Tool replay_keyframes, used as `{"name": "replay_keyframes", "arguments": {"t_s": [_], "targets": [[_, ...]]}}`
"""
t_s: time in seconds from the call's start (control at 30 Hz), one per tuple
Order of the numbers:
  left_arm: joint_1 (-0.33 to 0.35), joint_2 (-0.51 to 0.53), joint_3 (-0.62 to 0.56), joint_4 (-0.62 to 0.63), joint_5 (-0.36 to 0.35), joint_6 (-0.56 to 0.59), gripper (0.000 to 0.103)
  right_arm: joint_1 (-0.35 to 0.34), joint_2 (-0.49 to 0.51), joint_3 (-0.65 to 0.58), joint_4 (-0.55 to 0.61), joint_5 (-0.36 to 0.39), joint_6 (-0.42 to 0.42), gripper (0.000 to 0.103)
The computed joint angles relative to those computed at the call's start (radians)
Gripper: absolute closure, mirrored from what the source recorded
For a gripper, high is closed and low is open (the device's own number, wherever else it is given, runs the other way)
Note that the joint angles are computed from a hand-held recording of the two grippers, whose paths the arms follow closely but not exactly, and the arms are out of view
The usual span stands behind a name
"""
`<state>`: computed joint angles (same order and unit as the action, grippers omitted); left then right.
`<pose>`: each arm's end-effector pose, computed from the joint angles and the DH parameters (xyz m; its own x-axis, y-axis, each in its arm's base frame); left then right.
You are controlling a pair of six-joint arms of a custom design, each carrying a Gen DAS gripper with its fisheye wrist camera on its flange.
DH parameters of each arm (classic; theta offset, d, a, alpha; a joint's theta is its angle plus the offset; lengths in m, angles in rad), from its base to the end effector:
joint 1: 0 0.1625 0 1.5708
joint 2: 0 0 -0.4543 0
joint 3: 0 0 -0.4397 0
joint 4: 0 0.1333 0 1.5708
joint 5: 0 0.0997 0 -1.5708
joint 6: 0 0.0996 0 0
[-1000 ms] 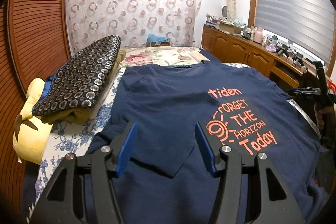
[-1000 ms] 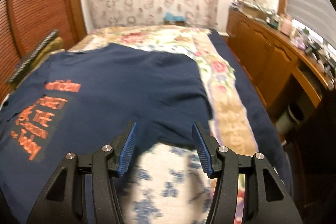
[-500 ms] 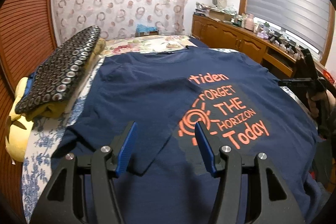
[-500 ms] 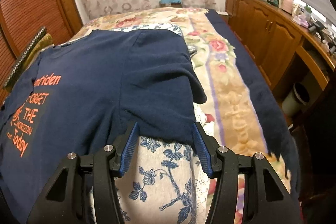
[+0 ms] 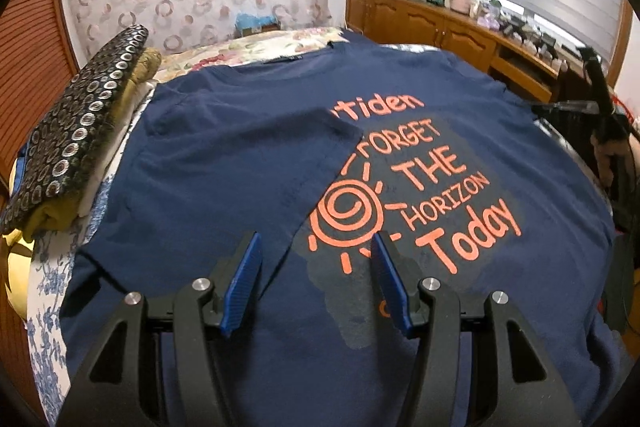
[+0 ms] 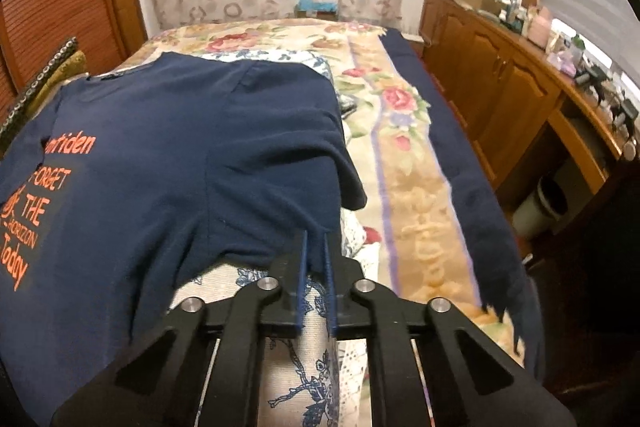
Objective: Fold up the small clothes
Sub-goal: 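Fold the gripped side over the print and open the right gripper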
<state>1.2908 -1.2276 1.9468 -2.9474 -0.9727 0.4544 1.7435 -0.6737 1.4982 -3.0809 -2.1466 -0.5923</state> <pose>0.0126 -0.6414 0.2964 -0.7031 0.2420 -0.6687 0.5869 0.7285 -0.3534 0.2126 -0.7584 0.1216 -0.6604 -0.2635 0.7031 -0.6047 0.7418 -0.2900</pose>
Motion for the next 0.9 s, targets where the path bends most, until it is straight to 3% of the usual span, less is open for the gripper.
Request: {"name": "replay_keyframes", "arguments": {"t_s": [0.07, 0.23, 0.6, 0.9], "targets": [[0.002, 0.002, -0.008, 0.027, -0.006, -0.013, 0.047, 0.005, 0.006, -0.001, -0.022, -0.001, -0.020, 0.100], [0.003, 0.012, -0.027, 0.057, -0.002, -0.020, 0.047, 0.020, -0.001, 0.001, -0.057, 0.077, -0.028, 0.101], [0.001, 0.024, -0.045, 0.080, 0.017, -0.008, 0.047, 0.075, -0.004, 0.023, 0.008, 0.227, -0.054, 0.101], [0.004, 0.037, -0.054, 0.077, 0.024, 0.009, 0.046, 0.071, 0.035, 0.035, 0.066, 0.197, -0.039, 0.101]]}}
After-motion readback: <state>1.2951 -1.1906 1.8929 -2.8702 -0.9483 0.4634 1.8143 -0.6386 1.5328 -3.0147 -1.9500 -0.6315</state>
